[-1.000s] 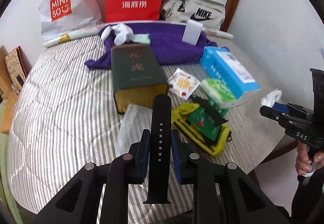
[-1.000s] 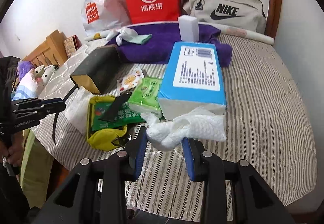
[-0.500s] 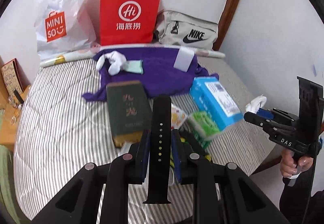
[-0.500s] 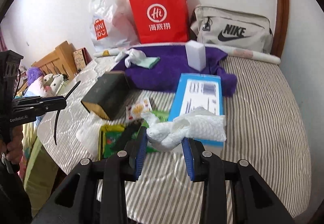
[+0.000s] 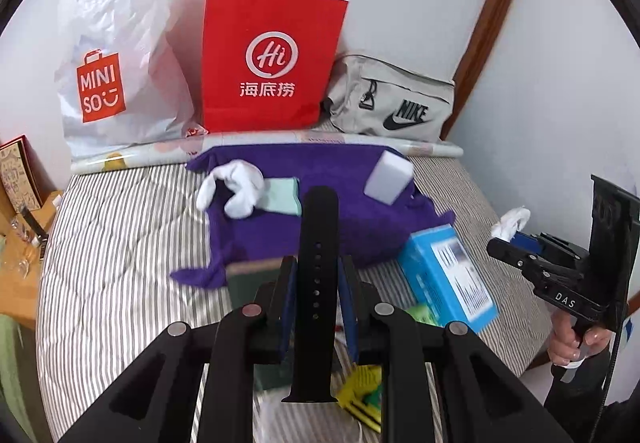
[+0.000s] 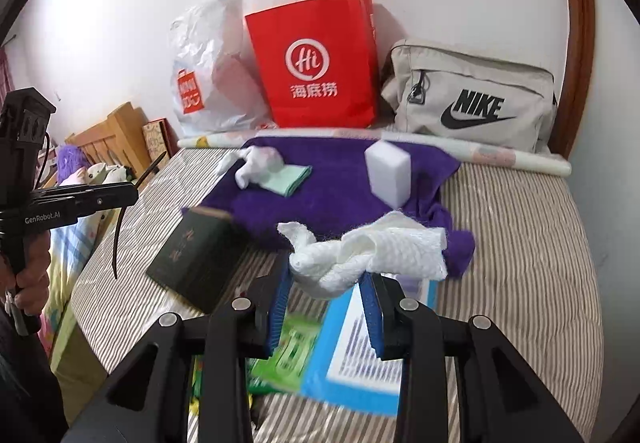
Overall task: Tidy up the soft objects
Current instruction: 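Carry the black strap and white tissue toward the purple towel with both grippers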
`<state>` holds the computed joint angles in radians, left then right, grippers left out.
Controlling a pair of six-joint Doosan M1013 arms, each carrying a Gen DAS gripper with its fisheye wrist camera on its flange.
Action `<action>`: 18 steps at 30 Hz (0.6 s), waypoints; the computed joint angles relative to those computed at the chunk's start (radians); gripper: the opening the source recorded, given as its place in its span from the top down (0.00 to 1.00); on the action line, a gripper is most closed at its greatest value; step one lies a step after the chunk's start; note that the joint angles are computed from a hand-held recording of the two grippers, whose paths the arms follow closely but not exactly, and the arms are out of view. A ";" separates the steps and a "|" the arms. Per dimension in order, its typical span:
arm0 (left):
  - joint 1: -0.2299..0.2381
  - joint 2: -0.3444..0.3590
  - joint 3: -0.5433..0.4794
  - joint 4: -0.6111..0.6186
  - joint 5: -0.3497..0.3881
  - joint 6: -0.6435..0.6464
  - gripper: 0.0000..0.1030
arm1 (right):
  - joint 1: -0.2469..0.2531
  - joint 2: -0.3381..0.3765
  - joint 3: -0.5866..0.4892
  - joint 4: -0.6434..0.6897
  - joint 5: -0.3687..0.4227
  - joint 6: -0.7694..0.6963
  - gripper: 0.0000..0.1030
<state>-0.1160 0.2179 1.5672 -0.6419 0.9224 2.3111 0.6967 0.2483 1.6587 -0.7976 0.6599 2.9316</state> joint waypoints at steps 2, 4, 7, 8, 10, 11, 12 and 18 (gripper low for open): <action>-0.003 0.027 -0.028 0.001 0.002 -0.015 0.81 | -0.013 0.006 -0.007 0.012 -0.004 -0.009 0.67; -0.003 0.054 -0.057 -0.003 0.016 -0.037 0.81 | -0.029 0.015 -0.015 0.031 -0.011 -0.025 0.67; -0.004 0.090 -0.098 -0.014 0.025 -0.057 0.81 | -0.056 0.032 -0.028 0.068 -0.021 -0.055 0.67; -0.006 0.099 -0.109 -0.010 0.025 -0.065 0.81 | -0.065 0.037 -0.032 0.078 -0.023 -0.065 0.67; -0.010 0.119 -0.133 -0.003 0.024 -0.078 0.81 | -0.084 0.051 -0.043 0.107 -0.024 -0.092 0.67; -0.012 0.129 -0.144 -0.001 0.026 -0.083 0.81 | -0.090 0.057 -0.047 0.121 -0.025 -0.104 0.67; -0.015 0.143 -0.159 0.003 0.030 -0.092 0.81 | -0.102 0.066 -0.055 0.145 -0.021 -0.129 0.67; -0.027 0.213 -0.229 0.014 0.056 -0.140 0.81 | -0.141 0.115 -0.097 0.248 0.027 -0.220 0.67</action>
